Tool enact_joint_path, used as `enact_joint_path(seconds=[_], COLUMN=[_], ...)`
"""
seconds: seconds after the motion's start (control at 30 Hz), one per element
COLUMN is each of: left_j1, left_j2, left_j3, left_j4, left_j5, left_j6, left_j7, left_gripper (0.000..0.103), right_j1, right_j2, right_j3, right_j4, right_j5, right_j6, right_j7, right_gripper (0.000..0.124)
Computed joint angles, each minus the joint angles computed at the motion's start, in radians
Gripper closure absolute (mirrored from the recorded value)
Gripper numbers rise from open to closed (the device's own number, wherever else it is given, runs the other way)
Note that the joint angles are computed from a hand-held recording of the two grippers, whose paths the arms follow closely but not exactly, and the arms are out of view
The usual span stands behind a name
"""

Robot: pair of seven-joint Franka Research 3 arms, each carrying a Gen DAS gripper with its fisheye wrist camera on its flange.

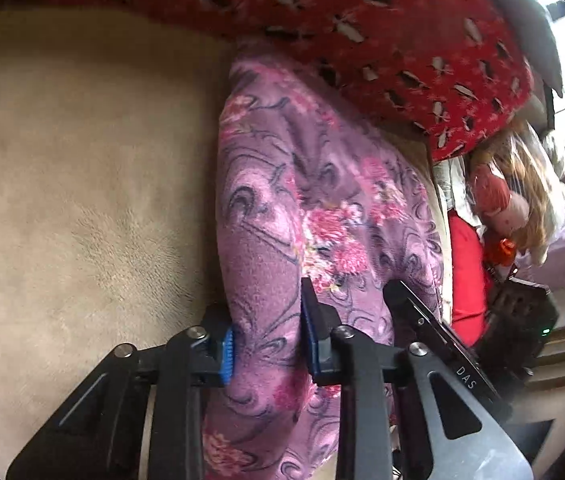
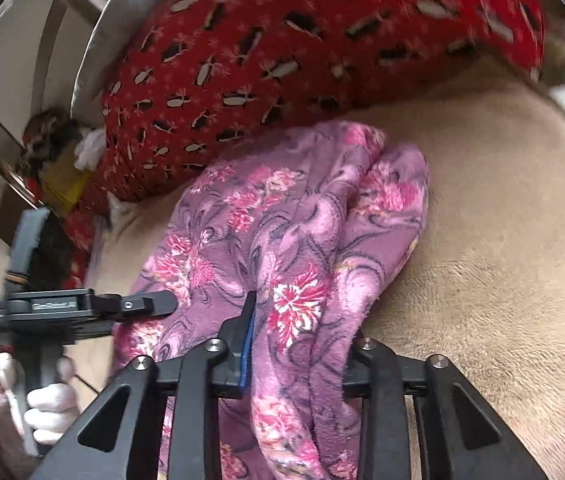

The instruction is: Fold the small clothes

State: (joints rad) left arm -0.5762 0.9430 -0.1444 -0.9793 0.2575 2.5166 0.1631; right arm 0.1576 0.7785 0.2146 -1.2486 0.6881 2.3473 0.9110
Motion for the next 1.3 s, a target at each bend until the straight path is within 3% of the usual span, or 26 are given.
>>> enact_joint_path(seconds=[0.07, 0.17, 0.4, 0.57, 0.67, 0.7, 0.73, 0.8, 0.83, 0.9, 0.97, 1.03, 1.1, 1.2, 1.3], left_j1=[-0.016, -0.036, -0.073, -0.077, -0.023, -0.002, -0.008, -0.059, -0.070, -0.088, -0.072, -0.042, -0.020, 0.001, -0.036], left_j2=[-0.038, -0.175, -0.491, -0.605, -0.600, -0.590, -0.600, -0.639, -0.660, -0.701, -0.699, -0.663, -0.600, -0.476, -0.372], left_j3=[0.017, 0.048, 0.058, 0.025, -0.049, -0.070, -0.056, 0.007, 0.019, 0.025, 0.014, -0.013, -0.049, -0.077, -0.055], left_j4=[-0.027, -0.208, -0.642, -0.870, -0.951, -0.978, -1.027, -1.084, -1.094, -1.082, -1.040, -0.968, -0.869, -0.721, -0.583], left_j5=[0.023, 0.086, 0.268, 0.359, 0.294, 0.250, 0.274, 0.374, 0.414, 0.490, 0.532, 0.532, 0.496, 0.403, 0.378], left_j6=[-0.011, 0.049, 0.138, 0.190, 0.194, 0.228, 0.304, 0.375, 0.363, 0.254, 0.216, 0.173, 0.070, -0.062, -0.212], left_j7=[-0.010, -0.076, -0.314, -0.531, -0.546, -0.531, -0.586, -0.722, -0.758, -0.816, -0.822, -0.757, -0.633, -0.445, -0.332], left_gripper=[0.080, 0.080, 0.080, 0.078, 0.074, 0.065, 0.060, 0.060, 0.061, 0.062, 0.062, 0.059, 0.053, 0.051, 0.035], right_j1=[0.013, 0.010, -0.006, 0.046, 0.096, 0.117, 0.140, 0.105, 0.094, 0.082, 0.071, 0.062, 0.085, 0.148, 0.251], right_j2=[-0.059, -0.146, -0.348, -0.437, -0.430, -0.417, -0.399, -0.404, -0.414, -0.429, -0.447, -0.447, -0.433, -0.389, -0.288], right_j3=[-0.002, 0.012, 0.037, 0.009, -0.023, -0.041, -0.064, -0.051, -0.054, -0.064, -0.051, -0.022, 0.000, -0.003, -0.090], right_j4=[-0.071, -0.170, -0.397, -0.548, -0.595, -0.596, -0.596, -0.613, -0.618, -0.615, -0.615, -0.594, -0.564, -0.526, -0.469], right_j5=[-0.003, 0.023, 0.194, 0.264, 0.208, 0.148, 0.079, 0.123, 0.135, 0.152, 0.224, 0.304, 0.321, 0.226, -0.043], right_j6=[0.051, 0.093, 0.047, 0.021, 0.022, 0.018, 0.010, -0.002, -0.002, 0.017, 0.091, 0.116, 0.154, 0.225, 0.290], right_j7=[-0.015, -0.059, -0.164, -0.200, -0.152, -0.097, -0.034, -0.038, -0.030, -0.001, -0.025, -0.123, -0.226, -0.263, -0.050], right_gripper=[0.096, 0.096, 0.096, 0.095, 0.092, 0.091, 0.083, 0.083, 0.083, 0.083, 0.083, 0.083, 0.086, 0.088, 0.094])
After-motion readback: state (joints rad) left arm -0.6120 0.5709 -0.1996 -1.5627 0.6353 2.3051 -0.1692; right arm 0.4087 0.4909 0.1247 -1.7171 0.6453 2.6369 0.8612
